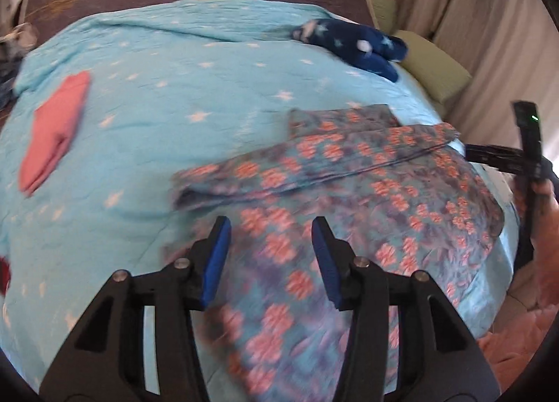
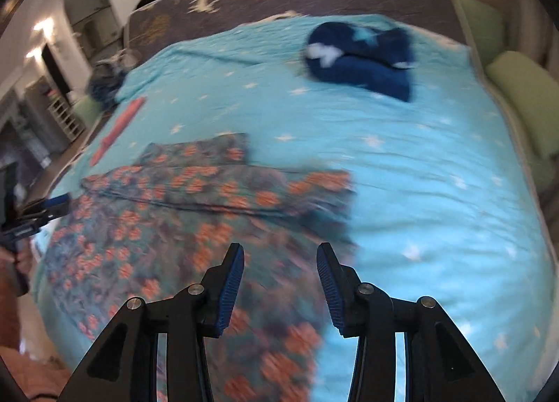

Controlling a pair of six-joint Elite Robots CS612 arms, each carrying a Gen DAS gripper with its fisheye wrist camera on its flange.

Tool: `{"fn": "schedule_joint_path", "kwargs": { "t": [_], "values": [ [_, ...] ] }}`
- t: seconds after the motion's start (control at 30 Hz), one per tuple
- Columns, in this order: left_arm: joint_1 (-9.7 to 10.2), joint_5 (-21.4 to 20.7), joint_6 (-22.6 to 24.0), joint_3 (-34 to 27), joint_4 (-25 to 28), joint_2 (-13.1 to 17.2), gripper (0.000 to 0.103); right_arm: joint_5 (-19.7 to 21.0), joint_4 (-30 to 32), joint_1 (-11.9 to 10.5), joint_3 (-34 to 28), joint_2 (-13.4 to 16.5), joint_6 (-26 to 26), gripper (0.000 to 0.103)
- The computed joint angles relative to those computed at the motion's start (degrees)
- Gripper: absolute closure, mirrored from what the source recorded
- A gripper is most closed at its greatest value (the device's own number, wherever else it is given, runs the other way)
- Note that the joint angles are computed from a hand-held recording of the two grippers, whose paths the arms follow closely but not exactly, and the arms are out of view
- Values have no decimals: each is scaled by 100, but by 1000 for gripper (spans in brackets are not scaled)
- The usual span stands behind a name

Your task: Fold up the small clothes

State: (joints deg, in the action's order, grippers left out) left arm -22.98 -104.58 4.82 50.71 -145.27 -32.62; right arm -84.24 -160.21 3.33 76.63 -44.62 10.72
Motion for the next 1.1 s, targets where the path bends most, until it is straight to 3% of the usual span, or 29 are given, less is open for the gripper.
{"fn": "schedule_joint_path", "kwargs": {
  "t": [0.1, 0.2, 0.37, 0.43, 0.5, 0.63, 0.73, 0.87, 0.97, 1.1],
  "values": [
    [-31, 62, 114, -584, 503, 307, 53, 58, 474, 19, -432, 251, -219, 59],
    [-5, 33, -161, -1460, 884, 773, 53, 111, 715, 5, -890, 538, -266, 59],
    [35, 369, -973, -3373, 1096, 1760, 53, 75, 130, -108, -1498, 934, 435, 59],
    [54, 561, -1330, -3808, 1017, 1978, 53, 58, 12, -170, -1628, 1009, 825, 59],
    [85, 632, -1537, -3457, 569, 1809, 53, 52, -39, -214, -1621, 1012, 1041, 59],
    [127, 825, -1455, -2225, -156, 1203, 52, -117, -76, -211, -1364, 883, 915, 59],
    [190, 635, -1203, -1605, -249, 898, 52, -147, -69, -237, -1130, 770, 866, 59],
    [258, 265, -593, -1160, -173, 681, 44, 303, -209, -342, -840, 646, 645, 55],
    [287, -56, -282, -1194, 39, 708, 42, 768, -227, -409, -800, 642, 468, 46],
    [226, 197, 38, -2034, 739, 1155, 42, 1029, -19, -442, -1110, 822, 270, 45]
  ]
}}
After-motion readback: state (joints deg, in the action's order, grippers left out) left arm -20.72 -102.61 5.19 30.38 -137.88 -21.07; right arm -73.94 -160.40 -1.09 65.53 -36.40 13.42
